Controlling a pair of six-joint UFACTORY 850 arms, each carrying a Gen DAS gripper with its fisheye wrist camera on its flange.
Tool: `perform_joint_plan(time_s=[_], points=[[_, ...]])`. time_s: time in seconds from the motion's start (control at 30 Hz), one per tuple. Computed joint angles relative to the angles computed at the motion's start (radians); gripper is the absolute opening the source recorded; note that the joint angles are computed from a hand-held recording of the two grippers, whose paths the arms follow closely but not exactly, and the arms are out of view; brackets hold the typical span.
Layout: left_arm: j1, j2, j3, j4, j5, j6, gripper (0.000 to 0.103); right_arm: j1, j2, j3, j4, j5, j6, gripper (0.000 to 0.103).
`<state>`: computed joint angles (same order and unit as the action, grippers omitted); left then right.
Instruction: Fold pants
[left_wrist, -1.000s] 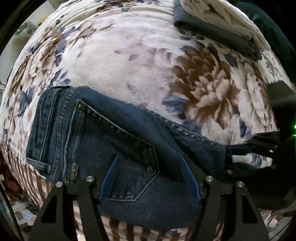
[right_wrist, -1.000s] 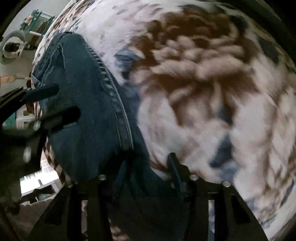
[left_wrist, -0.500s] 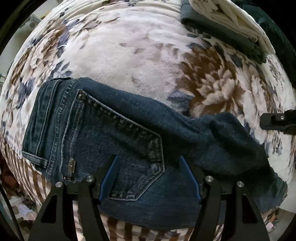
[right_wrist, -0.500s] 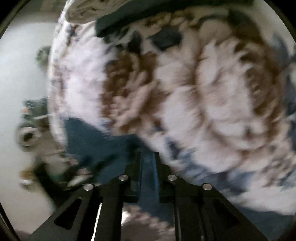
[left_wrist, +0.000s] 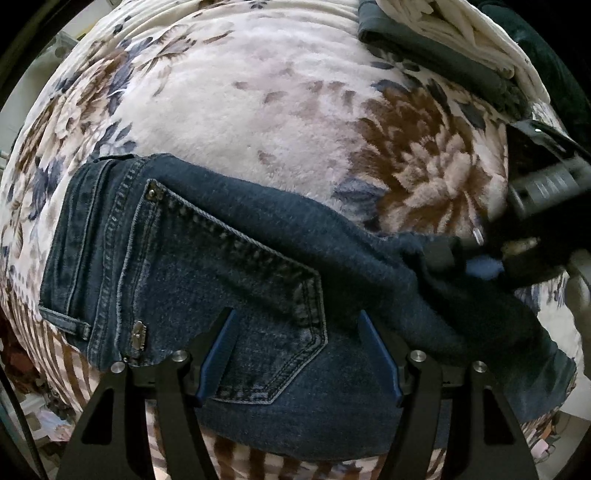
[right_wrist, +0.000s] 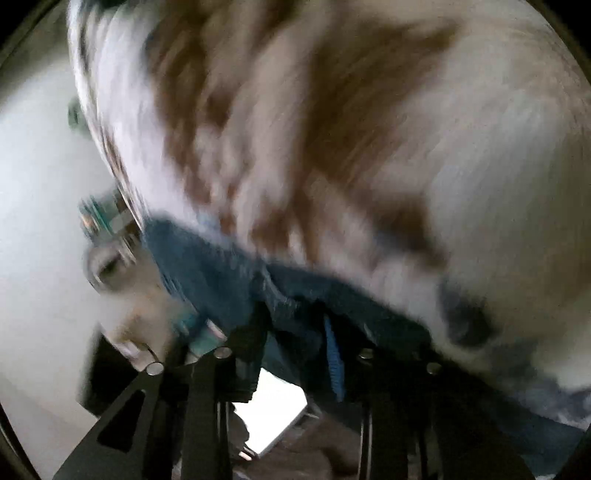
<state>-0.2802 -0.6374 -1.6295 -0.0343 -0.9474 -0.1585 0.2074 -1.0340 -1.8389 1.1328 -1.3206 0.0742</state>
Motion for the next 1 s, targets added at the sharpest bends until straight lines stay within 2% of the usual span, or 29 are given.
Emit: perform_joint_plan(time_s=[0.1,0.13,0.17,0.27,0.33,0.4,0.5,0.6,0.67,0.73,0.8,1.0], points=[[0.002,-0.012,-0.012,-0.004,-0.004,0.001,0.065,0.005,-0.012,0.002,0.028,0.031,0.017,0.033],[0.003,-0.014,-0.013,-0.005,-0.004,0.003,0.065,0.009,-0.010,-0.007,0.005,0.033,0.031,0.022],[0.005,-0.014,-0.012,-0.008,-0.003,0.007,0.065,0.012,-0.004,-0.024,-0.036,0.036,0.051,0.017],[0.008,-0.014,-0.010,-0.015,0.004,0.025,0.065,-0.007,0.071,0.015,-0.043,0.109,0.046,0.015],[0.008,-0.012,-0.008,-0.014,0.009,0.033,0.065,-0.011,0.096,0.023,-0.055,0.125,0.035,0.015],[0.008,-0.016,-0.013,-0.017,0.003,0.036,0.065,-0.003,0.086,-0.018,-0.127,0.112,0.031,0.015],[0.012,-0.017,-0.019,-0.028,-0.003,0.044,0.065,0.014,0.002,-0.198,-0.313,0.041,0.079,0.017],[0.021,-0.015,-0.020,-0.034,-0.007,0.055,0.065,0.015,-0.026,-0.253,-0.310,0.004,0.111,0.021],[0.029,-0.015,-0.024,-0.041,-0.012,0.060,0.065,0.003,0.003,-0.218,-0.289,0.028,0.126,0.029],[0.035,-0.012,-0.029,-0.051,-0.013,0.063,0.065,-0.010,0.023,-0.215,-0.348,0.071,0.160,0.052],[0.038,-0.010,-0.034,-0.055,-0.012,0.064,0.065,-0.032,0.073,-0.158,-0.377,0.117,0.143,0.061],[0.043,-0.020,-0.064,-0.069,-0.016,0.079,0.065,-0.063,0.105,-0.084,-0.282,0.090,0.066,0.061]])
